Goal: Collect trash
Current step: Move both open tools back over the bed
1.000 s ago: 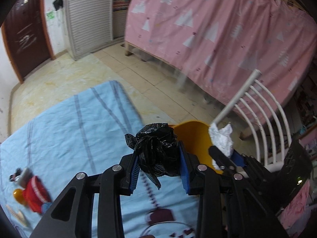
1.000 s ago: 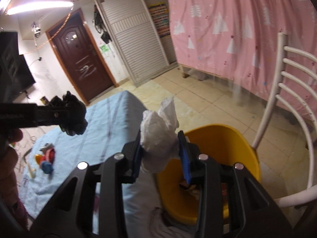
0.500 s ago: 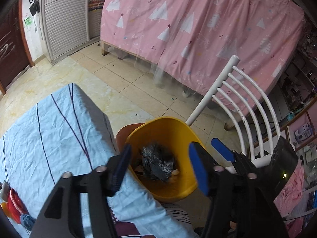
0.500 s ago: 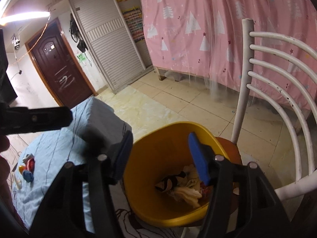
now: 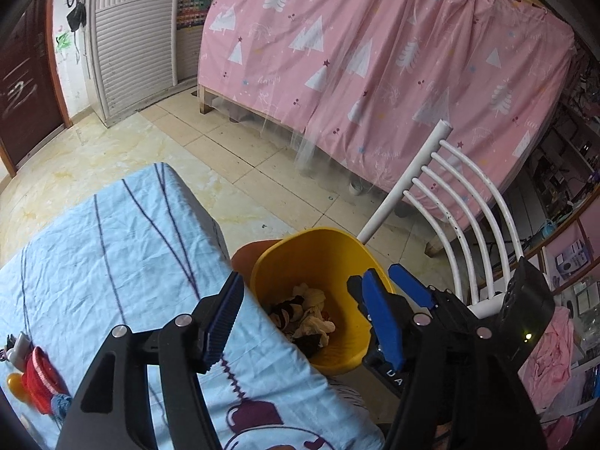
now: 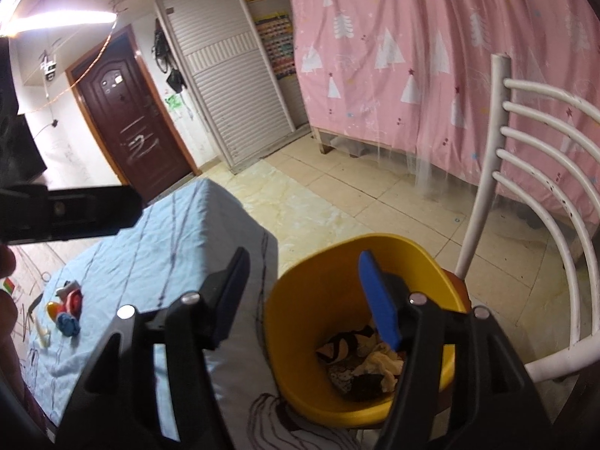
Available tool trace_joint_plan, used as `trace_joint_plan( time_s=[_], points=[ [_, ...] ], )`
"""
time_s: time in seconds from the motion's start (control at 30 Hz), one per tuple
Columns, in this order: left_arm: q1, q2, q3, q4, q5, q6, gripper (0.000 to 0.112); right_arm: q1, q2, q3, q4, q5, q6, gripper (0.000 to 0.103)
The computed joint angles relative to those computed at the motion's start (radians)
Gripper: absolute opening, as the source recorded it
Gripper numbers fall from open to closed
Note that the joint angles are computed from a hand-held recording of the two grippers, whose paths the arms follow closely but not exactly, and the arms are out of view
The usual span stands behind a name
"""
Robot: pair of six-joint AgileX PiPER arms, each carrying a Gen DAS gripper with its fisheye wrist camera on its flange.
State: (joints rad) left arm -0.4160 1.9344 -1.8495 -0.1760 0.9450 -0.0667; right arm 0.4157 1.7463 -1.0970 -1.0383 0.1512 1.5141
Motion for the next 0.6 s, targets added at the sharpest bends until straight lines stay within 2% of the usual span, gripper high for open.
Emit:
trace_joint_plan(
  time_s=[0.17,0.6],
  points=[
    [0.040,-0.072,0.086,-0.018,-0.034,0.025,0.057,0.051,0.013,-0.064,0.143,0.045,-0.163,0.061],
    [0.192,-0.222,0.259,-0.076,-0.082,0.115,0.057,0.189,0.085,-0.238,0.330,0.144,-0.404,0.063]
  ],
)
